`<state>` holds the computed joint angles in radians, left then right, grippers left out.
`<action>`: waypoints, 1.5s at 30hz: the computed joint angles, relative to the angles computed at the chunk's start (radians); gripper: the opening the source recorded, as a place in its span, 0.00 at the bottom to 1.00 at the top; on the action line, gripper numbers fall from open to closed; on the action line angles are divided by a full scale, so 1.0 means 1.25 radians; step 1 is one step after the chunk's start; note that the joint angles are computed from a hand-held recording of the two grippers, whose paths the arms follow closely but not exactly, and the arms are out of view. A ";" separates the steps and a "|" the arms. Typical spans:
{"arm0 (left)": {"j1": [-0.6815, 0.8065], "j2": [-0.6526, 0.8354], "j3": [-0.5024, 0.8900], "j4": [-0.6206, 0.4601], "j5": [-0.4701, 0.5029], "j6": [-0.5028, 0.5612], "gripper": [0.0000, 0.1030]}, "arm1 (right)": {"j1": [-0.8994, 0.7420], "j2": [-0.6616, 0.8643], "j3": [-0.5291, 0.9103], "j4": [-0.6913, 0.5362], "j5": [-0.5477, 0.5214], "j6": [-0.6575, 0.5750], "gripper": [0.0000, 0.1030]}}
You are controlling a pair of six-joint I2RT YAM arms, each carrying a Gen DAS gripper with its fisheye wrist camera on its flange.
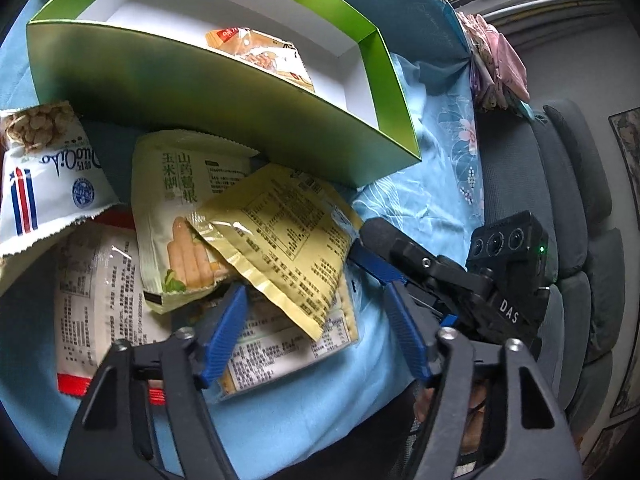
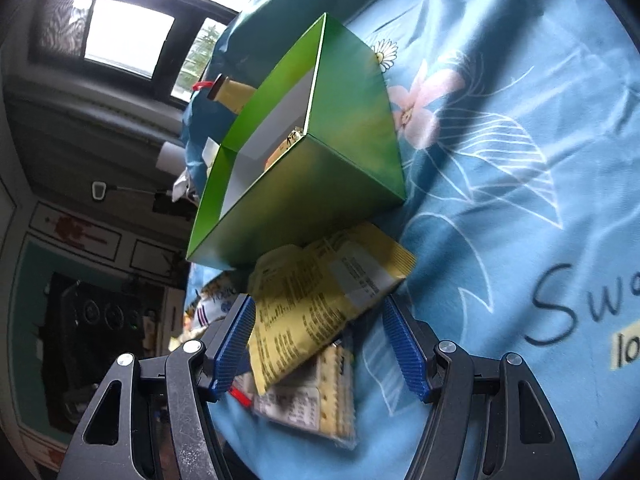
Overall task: Organize snacks
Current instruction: 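Move the right gripper to the gold sachet on the pile, then grasp the gold sachet with the right gripper and lift it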
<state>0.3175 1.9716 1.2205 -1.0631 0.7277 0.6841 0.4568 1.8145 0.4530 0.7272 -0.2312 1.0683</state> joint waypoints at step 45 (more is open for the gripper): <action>0.051 -0.147 -0.008 -0.035 0.020 0.080 0.17 | 0.185 -0.320 0.025 -0.298 0.243 -0.139 0.18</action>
<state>0.3814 1.7879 1.2099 -1.1063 0.7530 0.7835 0.6882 1.4145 0.4844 0.3542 0.0722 0.8940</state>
